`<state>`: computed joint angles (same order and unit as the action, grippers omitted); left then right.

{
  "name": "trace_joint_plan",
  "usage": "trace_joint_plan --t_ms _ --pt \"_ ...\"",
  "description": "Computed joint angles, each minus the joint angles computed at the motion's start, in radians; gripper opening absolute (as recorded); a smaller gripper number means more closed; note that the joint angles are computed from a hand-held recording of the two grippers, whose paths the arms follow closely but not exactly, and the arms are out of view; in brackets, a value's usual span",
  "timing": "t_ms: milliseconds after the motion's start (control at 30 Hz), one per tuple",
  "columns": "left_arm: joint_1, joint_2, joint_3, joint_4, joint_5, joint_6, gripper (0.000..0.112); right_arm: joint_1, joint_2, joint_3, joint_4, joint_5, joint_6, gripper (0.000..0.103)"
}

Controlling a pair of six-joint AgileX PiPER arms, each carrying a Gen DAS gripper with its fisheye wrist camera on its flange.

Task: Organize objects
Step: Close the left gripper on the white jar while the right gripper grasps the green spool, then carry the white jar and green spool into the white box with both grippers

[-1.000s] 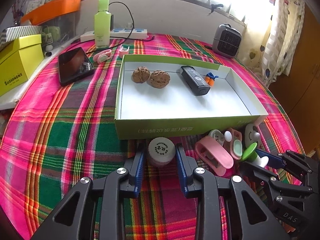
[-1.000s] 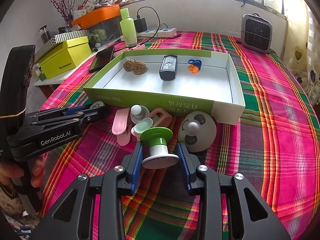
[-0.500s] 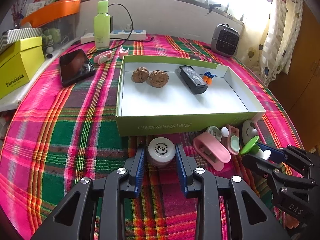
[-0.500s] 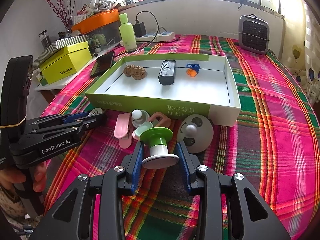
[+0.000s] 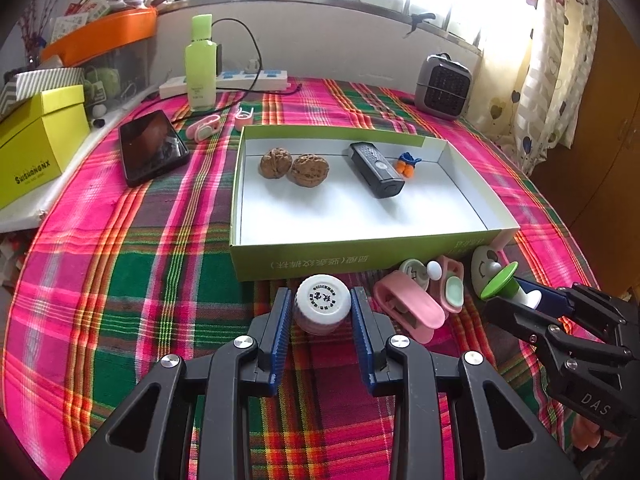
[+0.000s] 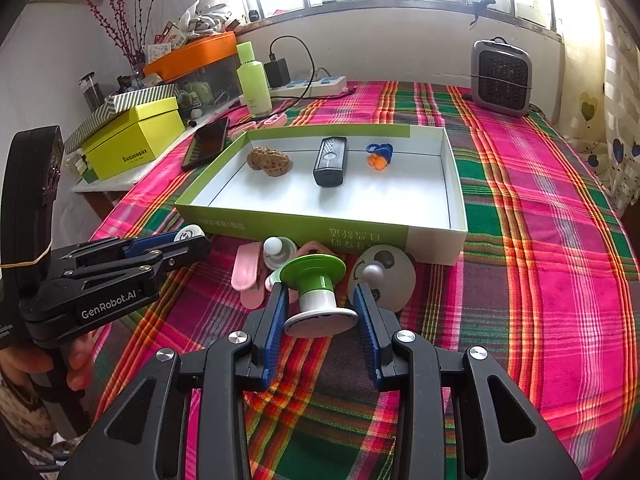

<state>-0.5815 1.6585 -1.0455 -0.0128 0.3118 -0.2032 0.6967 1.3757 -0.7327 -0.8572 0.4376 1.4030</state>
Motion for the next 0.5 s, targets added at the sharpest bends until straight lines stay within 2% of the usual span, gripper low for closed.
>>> trace_joint_plan --t_ms 500 --pt "0.002 -0.021 -0.016 -0.017 0.015 0.024 0.028 0.005 -0.023 -0.027 -0.006 0.027 -0.019 0.035"
